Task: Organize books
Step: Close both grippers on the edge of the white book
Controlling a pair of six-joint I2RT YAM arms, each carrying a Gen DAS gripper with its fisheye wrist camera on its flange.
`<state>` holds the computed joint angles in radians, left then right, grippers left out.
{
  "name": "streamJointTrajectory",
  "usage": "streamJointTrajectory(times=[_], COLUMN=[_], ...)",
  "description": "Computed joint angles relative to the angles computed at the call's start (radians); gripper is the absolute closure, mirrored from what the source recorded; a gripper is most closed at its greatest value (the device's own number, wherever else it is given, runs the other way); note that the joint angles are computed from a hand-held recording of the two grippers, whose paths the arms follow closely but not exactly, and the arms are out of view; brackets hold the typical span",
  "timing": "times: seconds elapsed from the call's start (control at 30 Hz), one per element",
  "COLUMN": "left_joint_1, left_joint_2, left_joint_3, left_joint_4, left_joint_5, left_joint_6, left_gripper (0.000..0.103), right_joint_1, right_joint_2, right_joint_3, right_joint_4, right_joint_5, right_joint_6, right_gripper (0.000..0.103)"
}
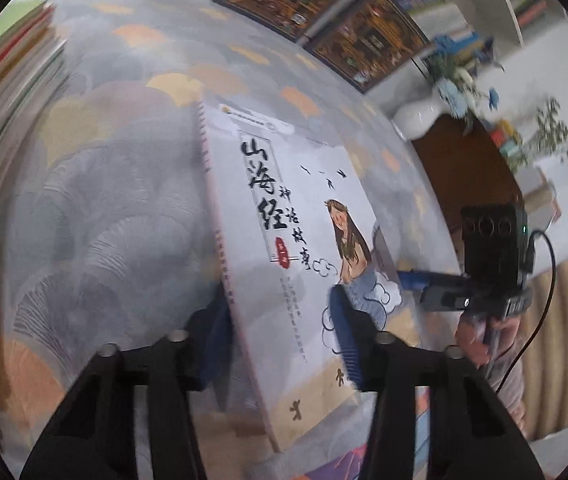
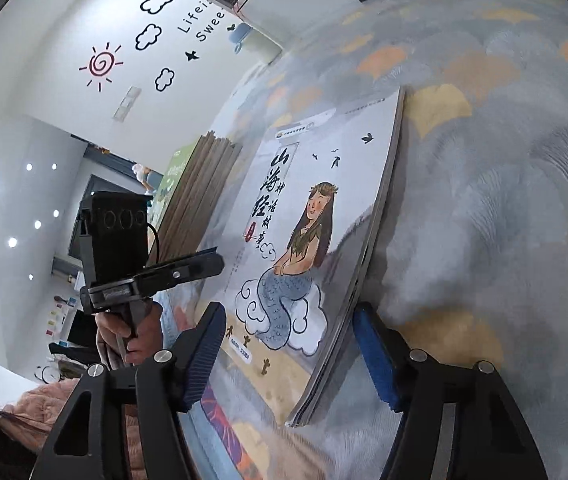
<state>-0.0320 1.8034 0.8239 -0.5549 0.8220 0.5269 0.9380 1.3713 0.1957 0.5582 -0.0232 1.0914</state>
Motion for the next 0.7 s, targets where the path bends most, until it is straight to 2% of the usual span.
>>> streamJointTrajectory(times=[0.1,0.27,0.53,0.63,0.7], left_joint_1=[0.002,-0.025,-0.071,-0.038,-0.009], left_joint_2=[0.016,-0.020,-0.095,-0.052,0.005], left_joint_3=[0.002,-0.011,-0.063,-0.031,0.021], left_joint_4=[0.008,0.034,0.109,0.064,-0.006], left_joint_5=[0.019,-0.017,-0.105,-0.062,-0.019], left_joint_6=[-0.001,-0.013,-0.012,0.012,0.045], left_gripper=[0.068,0.068,0.068,0.068,0.068], right_joint_1=[-0.014,-0.015,-0.013,-0.052,-0.095], right_joint_2=[0.024,0.026,0.041,0.128,0.127], right_joint_3=[-0.025,-0.090,-0.112,-0.108,-0.074], right_joint_4=[0.069,0.158,0.231,0.338,0.281], right_joint_5=[-0.002,0.014,0.055,0.029,-0.033], right_joint_6=[0.002,0.033,0.028,0.012,-0.028], right_gripper=[0.046,0.063,0.064,0.064,0.064])
